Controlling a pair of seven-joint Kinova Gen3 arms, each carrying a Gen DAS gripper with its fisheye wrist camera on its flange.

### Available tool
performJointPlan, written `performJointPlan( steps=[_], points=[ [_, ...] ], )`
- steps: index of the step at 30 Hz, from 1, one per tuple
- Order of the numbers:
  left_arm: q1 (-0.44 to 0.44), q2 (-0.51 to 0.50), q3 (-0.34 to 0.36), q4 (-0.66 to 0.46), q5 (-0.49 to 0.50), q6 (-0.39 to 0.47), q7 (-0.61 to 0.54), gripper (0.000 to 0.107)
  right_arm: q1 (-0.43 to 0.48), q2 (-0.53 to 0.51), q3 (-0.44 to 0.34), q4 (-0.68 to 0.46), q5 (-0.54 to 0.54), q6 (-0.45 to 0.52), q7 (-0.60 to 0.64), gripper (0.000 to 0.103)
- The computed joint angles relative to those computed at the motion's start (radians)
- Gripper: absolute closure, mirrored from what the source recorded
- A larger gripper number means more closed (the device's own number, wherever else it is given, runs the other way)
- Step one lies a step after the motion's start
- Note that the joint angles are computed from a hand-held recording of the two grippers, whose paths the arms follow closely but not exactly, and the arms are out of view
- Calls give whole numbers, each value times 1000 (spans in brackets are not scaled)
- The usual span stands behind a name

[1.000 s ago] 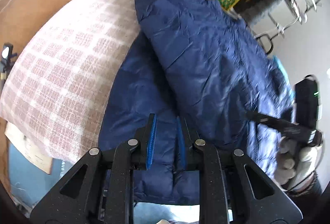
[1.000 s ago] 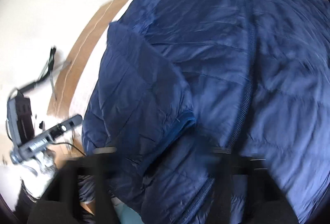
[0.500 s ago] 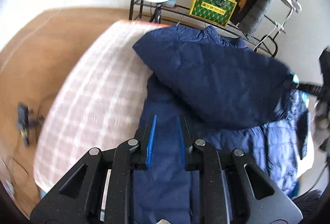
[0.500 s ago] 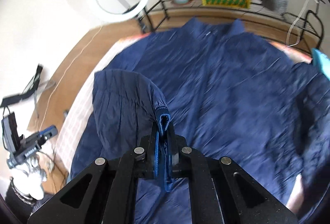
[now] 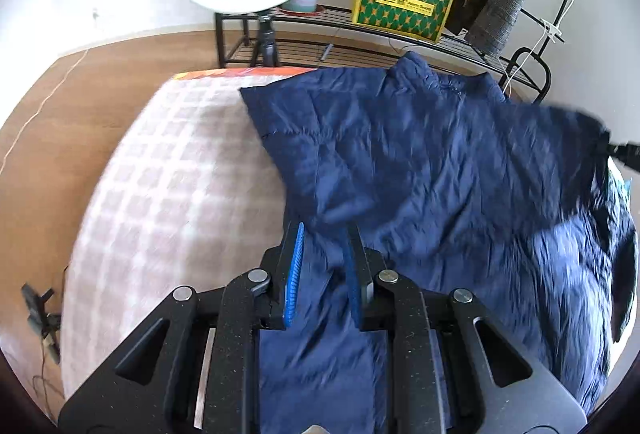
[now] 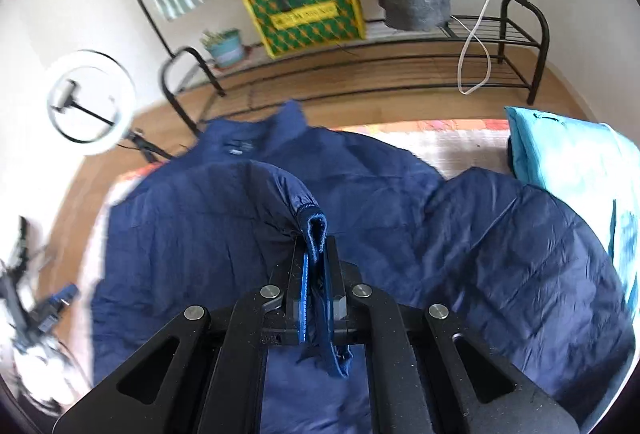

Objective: Fold large clothes

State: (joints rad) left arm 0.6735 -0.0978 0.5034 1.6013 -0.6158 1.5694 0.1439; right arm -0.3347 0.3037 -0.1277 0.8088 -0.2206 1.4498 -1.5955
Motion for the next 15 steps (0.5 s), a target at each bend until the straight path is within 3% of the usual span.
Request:
performJointPlan(
  steps=[5, 10, 11, 15],
  points=[
    [-30, 65, -71, 2, -12, -104, -136, 89, -11, 61, -15, 1, -13, 0, 43, 98],
    [-35, 159, -156, 19, 54, -48, -227, 89, 43, 118, -25, 4, -107, 8, 31, 98],
    [-26, 152, -169, 46, 53, -50, -215, 80, 50, 119, -28, 16, -119, 9, 33, 98],
    [-34, 73, -177, 140, 50, -81, -162, 63, 24, 117, -29, 57, -94, -12, 61, 98]
  ],
)
